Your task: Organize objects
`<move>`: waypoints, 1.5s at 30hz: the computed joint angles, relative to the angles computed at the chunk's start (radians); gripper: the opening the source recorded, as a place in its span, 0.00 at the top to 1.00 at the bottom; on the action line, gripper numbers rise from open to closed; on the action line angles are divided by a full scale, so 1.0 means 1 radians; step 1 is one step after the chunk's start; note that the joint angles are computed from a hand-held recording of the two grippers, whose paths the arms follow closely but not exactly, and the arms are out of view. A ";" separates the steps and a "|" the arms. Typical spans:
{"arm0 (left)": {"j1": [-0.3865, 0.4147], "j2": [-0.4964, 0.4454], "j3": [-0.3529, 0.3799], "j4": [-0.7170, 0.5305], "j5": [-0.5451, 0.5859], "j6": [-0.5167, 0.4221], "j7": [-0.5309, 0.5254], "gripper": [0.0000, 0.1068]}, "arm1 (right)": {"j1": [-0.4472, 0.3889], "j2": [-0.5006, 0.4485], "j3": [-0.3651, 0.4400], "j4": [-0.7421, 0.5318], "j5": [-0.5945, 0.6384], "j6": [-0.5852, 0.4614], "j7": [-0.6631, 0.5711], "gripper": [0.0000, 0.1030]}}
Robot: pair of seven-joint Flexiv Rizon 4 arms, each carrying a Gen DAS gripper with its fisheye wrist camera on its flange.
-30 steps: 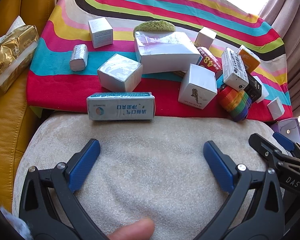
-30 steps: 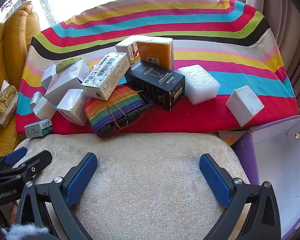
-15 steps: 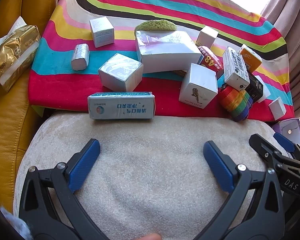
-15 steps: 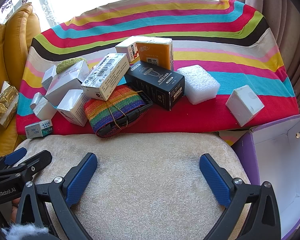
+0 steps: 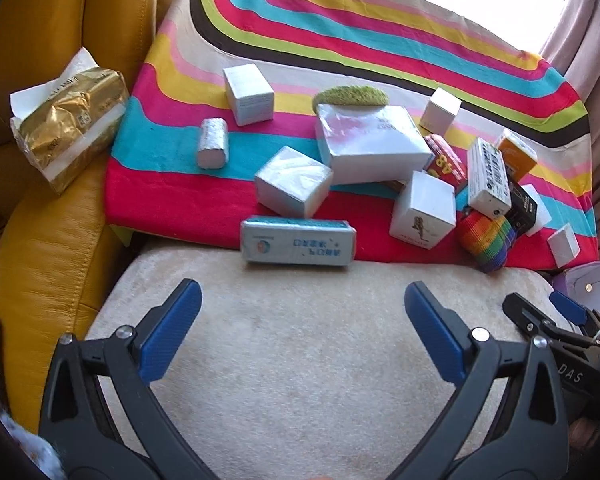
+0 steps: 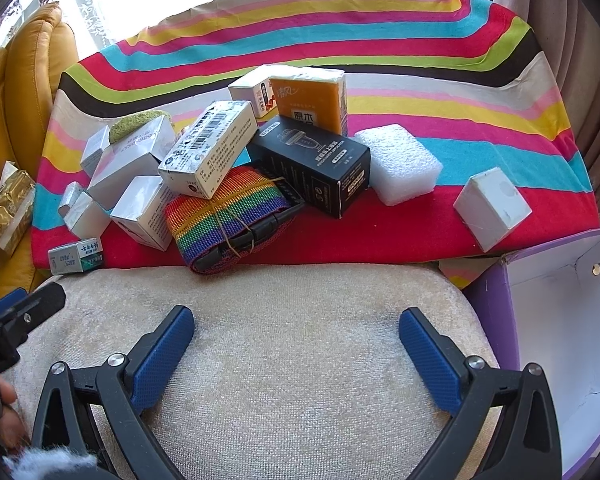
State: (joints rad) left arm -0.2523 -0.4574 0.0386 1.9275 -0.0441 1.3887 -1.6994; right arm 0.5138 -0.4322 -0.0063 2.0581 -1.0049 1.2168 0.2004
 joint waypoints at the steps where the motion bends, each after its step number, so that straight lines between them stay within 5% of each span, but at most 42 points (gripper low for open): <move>1: -0.007 0.000 0.015 -0.009 0.007 -0.006 -0.010 0.05 | -0.001 0.003 -0.001 0.005 -0.004 0.005 0.004 0.00; 18: 0.011 -0.043 0.072 -0.123 0.093 -0.076 -0.086 0.17 | -0.005 0.023 0.008 0.016 -0.005 0.012 -0.012 0.00; 25: 0.143 -0.083 -0.047 -0.131 -0.052 -0.055 0.012 0.31 | -0.037 0.056 -0.027 0.020 -0.236 0.095 0.101 0.00; 28: 0.165 -0.109 -0.068 -0.157 -0.106 -0.067 0.048 0.34 | -0.074 0.081 -0.051 0.017 -0.432 0.146 0.239 0.00; 39: 0.098 -0.241 0.026 -0.361 -0.090 -0.215 -0.007 0.46 | -0.219 0.132 0.035 0.059 -0.388 0.064 0.119 0.00; 45: 0.103 -0.267 0.027 -0.394 -0.063 -0.236 -0.025 0.68 | -0.225 0.107 0.044 0.062 -0.230 0.013 -0.087 0.00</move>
